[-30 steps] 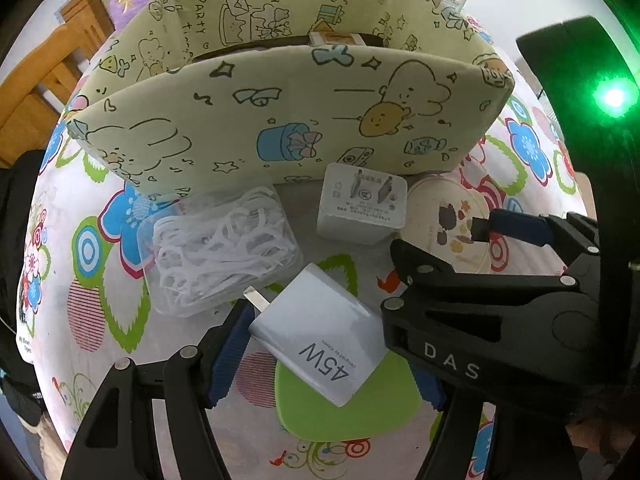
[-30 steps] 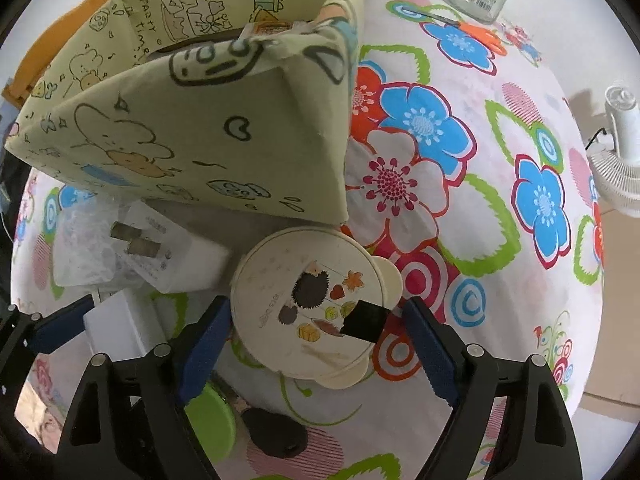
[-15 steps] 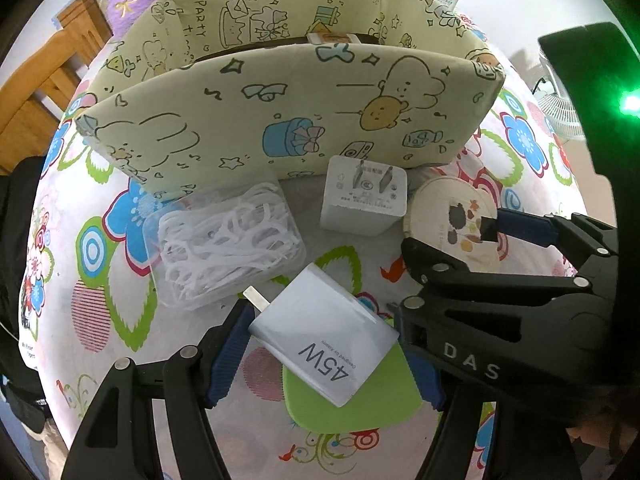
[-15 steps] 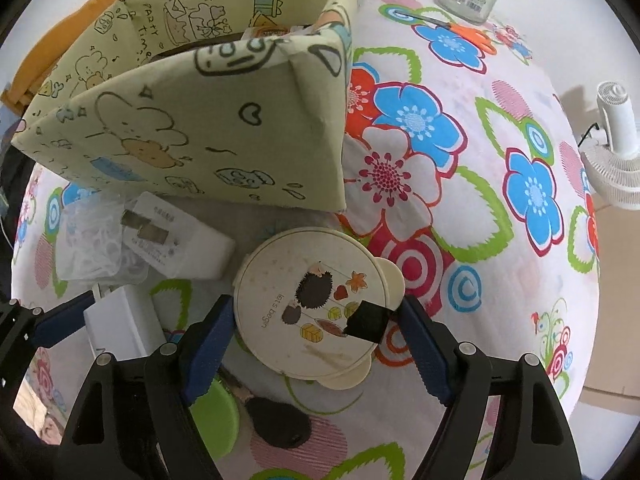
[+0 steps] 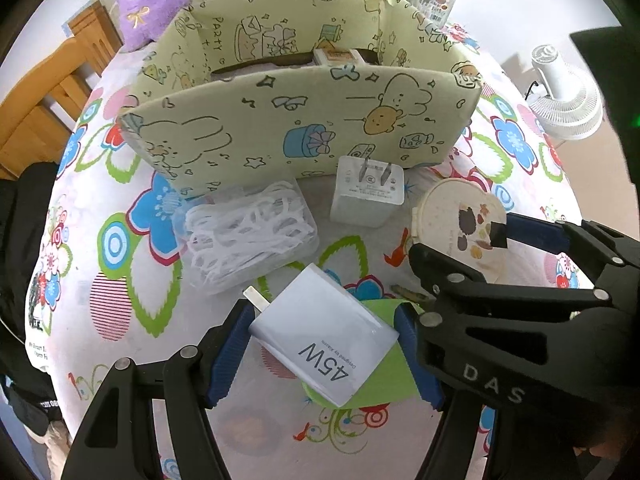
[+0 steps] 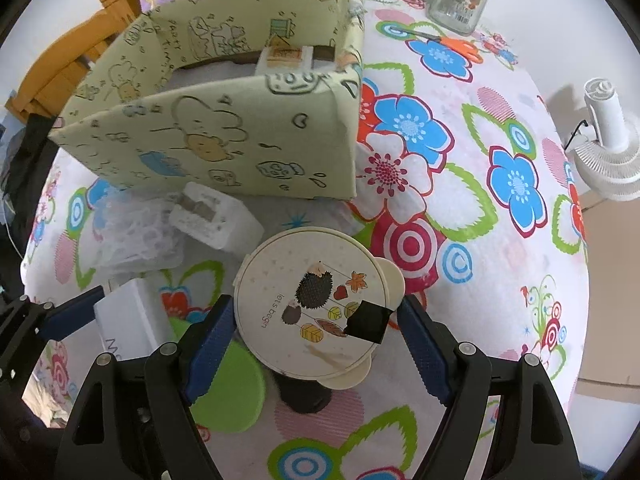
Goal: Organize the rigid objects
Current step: 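Lift the beige container with the right gripper while the left gripper lifts the white charger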
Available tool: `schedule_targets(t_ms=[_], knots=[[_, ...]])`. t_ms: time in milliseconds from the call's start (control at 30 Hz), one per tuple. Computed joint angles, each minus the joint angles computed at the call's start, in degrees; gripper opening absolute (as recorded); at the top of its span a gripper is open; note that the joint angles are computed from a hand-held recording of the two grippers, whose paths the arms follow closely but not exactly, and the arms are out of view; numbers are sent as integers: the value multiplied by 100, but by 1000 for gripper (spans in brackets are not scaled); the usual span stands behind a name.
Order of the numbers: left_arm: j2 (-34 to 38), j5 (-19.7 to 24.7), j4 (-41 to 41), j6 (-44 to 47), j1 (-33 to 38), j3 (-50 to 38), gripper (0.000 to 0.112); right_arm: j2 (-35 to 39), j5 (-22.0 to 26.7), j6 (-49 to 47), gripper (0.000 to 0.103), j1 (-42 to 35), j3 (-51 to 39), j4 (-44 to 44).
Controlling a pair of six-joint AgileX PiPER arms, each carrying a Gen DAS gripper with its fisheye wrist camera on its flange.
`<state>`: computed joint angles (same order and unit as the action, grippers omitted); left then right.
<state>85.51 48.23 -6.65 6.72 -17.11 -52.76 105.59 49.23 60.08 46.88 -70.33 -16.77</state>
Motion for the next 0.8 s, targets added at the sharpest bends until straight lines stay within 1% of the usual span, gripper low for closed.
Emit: schedule_targets(t_ms=[133, 267, 433, 467, 667, 800], knots=[[-237, 172, -3, 99, 86, -10, 74, -170, 227, 270, 82, 216, -27, -134], [-575, 305, -33, 153, 119, 80, 74, -237, 571, 498, 82, 445, -268, -240], [-893, 492, -124, 490, 388, 134, 74, -381, 875, 774, 82, 689, -403, -365], [-811, 380, -77, 351, 248, 122, 74, -396, 864, 755, 82, 655, -406, -385], [-1040, 486, -130, 574, 464, 95, 74, -410, 1102, 1021, 82, 895, -669, -535], [-1177, 551, -168, 693, 596, 29, 74, -418, 1343, 1193, 82, 1072, -902, -672]])
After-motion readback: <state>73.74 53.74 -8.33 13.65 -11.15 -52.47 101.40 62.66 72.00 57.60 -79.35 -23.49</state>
